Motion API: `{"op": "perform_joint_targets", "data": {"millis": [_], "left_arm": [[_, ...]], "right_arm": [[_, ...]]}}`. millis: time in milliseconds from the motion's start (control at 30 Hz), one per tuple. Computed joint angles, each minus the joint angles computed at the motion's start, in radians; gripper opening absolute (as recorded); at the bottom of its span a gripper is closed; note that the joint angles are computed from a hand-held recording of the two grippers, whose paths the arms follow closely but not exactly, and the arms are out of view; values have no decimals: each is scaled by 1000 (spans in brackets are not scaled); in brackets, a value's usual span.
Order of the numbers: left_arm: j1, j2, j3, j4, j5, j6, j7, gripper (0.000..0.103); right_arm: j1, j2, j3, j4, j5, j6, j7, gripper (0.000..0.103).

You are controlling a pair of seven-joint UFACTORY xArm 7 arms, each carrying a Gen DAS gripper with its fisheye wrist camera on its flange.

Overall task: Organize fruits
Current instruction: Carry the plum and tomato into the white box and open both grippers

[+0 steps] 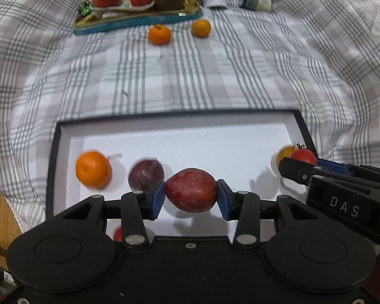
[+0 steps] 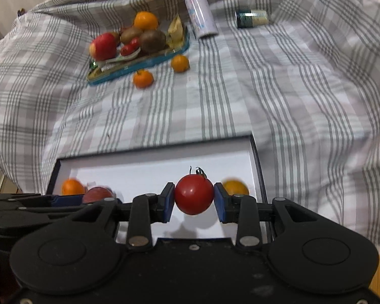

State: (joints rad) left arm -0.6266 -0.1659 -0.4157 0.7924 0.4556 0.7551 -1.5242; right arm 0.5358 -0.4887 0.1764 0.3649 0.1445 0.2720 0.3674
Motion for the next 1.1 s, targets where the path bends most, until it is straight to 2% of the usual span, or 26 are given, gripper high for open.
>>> {"op": "perform_joint_targets", "data": {"millis": [100,333,533,733,867,1100], "left_arm": [[-10,6,-2,-12,-29,-10,-6,51],[-33,9,-17,-16,-15,22,-29,52],[-42,-28,-26,-46,-3,18,-50,51],[-37,-110,-43,-99,-32,47,-95,51],[-26,-162,-59,-124,-67,102,-114,51],[0,-214,-76,-148,-94,150,-136,51]], "right_arm": [[-12,-35,25,-30,-14,24,33,35],[15,-58,10,-52,-3,53,47,35],[27,-50,12,-48,-2,63,44,35],[31,-46,7,-41,2,76,31,35],[31,-36,3,-34,3,81,13,35],[26,15,13,0,-8,53,-16,35]]}}
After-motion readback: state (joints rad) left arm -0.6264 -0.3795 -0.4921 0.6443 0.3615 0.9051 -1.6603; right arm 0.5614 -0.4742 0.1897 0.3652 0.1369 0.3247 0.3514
